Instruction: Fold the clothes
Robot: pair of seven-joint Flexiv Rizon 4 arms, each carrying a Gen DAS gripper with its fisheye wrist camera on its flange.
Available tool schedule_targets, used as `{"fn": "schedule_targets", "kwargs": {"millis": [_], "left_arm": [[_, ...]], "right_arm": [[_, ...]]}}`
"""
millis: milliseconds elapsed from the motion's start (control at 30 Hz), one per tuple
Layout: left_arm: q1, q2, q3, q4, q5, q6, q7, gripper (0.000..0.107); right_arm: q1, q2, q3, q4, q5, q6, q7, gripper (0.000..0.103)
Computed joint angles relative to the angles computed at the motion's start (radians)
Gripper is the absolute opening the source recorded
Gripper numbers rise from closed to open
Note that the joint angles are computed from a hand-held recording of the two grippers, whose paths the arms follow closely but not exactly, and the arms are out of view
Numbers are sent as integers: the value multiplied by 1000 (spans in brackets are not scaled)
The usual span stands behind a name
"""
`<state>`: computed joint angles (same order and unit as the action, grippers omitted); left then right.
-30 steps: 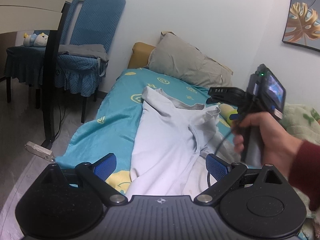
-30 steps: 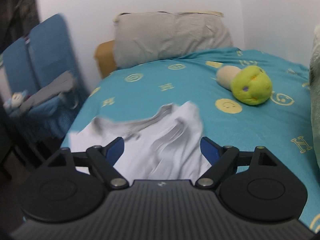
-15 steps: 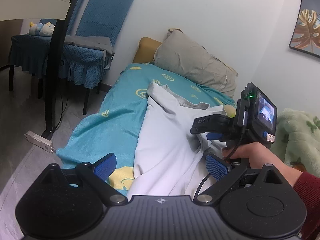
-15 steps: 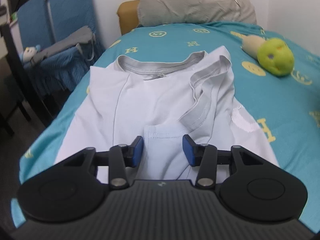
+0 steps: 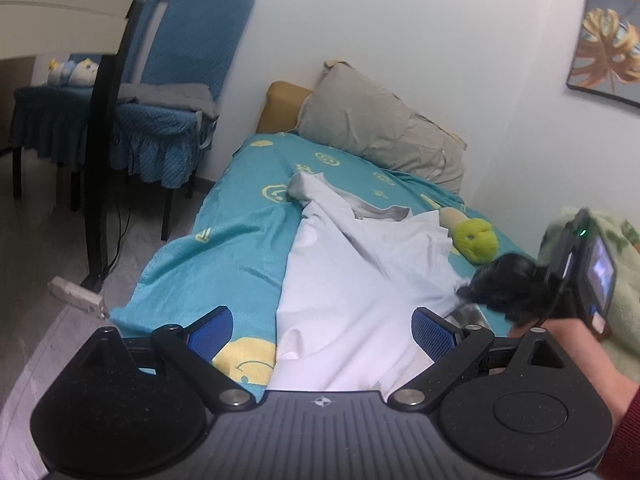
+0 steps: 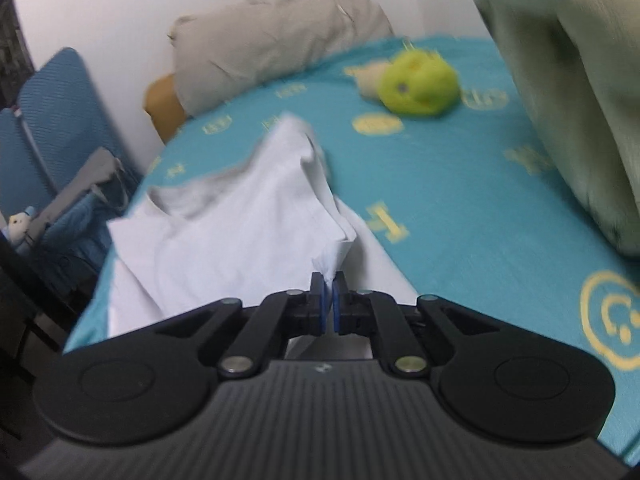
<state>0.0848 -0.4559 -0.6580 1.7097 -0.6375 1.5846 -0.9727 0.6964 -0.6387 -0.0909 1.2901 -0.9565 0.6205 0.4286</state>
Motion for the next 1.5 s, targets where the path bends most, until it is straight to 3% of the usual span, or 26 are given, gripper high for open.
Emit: {"fn": "schedule_targets", "kwargs": {"millis": [67,133,200,267,433,567,733,1000,1133,1267,1367,1500], "left_arm": [[-11,0,14,1,19,5,7,97],[-35,2,48,-1,43,-1,5,97],[-49,6,68,2,60,-2,6,97],[-52,16,72,12,68,-3,11,97],[-31,48,45,54,65,7,41,97],[-69,89,102,78,66,-15,24,97],[-70,160,89,135,-30,-14,78,97],[-189,248,215,192,-73,-48,123,97],[-263,246,324,162,-17,-164,62,97],[-334,232,438,128,93,-238,-48,97],[-344,228,470,117,121,-282,-99,97],[-351,213,542,58,229,-444,-283,97]], "right_arm": [[-23,19,12,34,14,64,33,11],[-36,35,24,50,29,102,25,25],[-29,54,23,56,16,105,-9,81],[7,82,9,65,-51,56,-32,88],[37,169,59,91,-112,-10,-106,88],[68,239,121,106,-110,-83,-150,88],[125,318,195,149,-153,-187,-177,88],[180,387,279,228,-222,-258,-120,88],[197,406,303,274,-261,-304,-30,88],[173,427,327,318,-222,-267,8,88],[164,434,333,329,-215,-265,15,88],[156,439,338,341,-216,-253,34,88]]}}
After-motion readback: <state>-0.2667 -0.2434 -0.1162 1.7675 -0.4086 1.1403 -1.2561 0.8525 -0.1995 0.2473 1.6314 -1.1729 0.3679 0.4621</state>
